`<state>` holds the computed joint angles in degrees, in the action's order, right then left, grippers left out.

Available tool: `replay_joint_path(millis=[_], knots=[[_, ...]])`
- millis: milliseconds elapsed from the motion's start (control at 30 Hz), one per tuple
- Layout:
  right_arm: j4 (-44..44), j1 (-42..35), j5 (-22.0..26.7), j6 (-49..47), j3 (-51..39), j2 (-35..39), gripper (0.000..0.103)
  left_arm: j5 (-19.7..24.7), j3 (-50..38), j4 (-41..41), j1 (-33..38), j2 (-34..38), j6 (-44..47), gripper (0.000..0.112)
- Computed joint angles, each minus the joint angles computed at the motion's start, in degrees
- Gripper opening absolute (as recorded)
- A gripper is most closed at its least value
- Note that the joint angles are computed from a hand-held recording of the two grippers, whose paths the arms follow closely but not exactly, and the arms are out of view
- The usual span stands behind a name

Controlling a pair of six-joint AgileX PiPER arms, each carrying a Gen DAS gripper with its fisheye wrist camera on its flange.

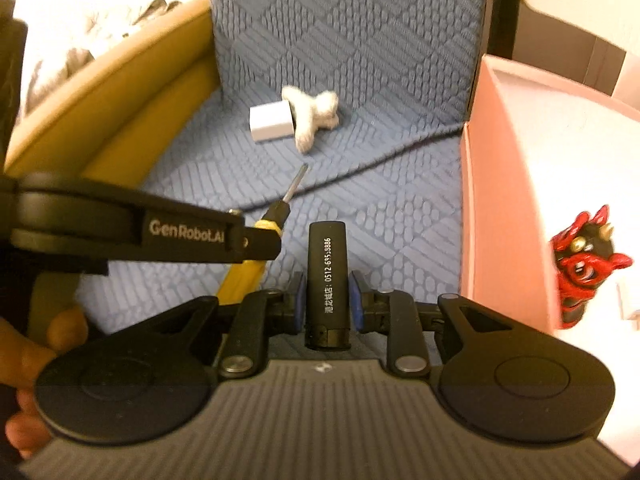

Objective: Organize rigid objects
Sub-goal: 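Carry the screwdriver and USB stick with both tools over the pink box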

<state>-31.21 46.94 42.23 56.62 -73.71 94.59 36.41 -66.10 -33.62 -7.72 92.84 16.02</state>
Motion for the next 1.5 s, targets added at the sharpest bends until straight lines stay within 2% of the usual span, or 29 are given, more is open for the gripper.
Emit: replay_joint_path(millis=[233, 433, 800, 967, 1133, 1500], knots=[[0.14, -1.02, 4.94, -3.4, -1.19, -6.17, 0.026, 4.04, -4.56, 5.78, -3.22, -3.74, -9.06, 0.019], [1.74, -4.15, 8.22, -7.41, -3.49, -11.75, 0.026, 8.61, -13.17, 11.27, -7.38, -4.59, -18.42, 0.019], [4.67, -11.76, 12.16, -17.64, -11.51, -17.3, 0.026, 16.02, -34.36, 20.81, -17.61, 0.38, -32.23, 0.019], [6.9, -16.01, 12.15, -22.42, -13.34, -19.71, 0.026, 18.45, -43.14, 24.48, -22.22, 4.12, -36.71, 0.019], [8.98, -21.33, 11.44, -26.04, -11.46, -22.71, 0.026, 18.95, -48.89, 27.01, -26.25, 8.55, -39.53, 0.019], [23.28, -39.93, 6.93, -39.61, 3.45, -28.34, 0.026, 16.12, -48.95, 27.72, -32.85, 16.52, -43.09, 0.019]])
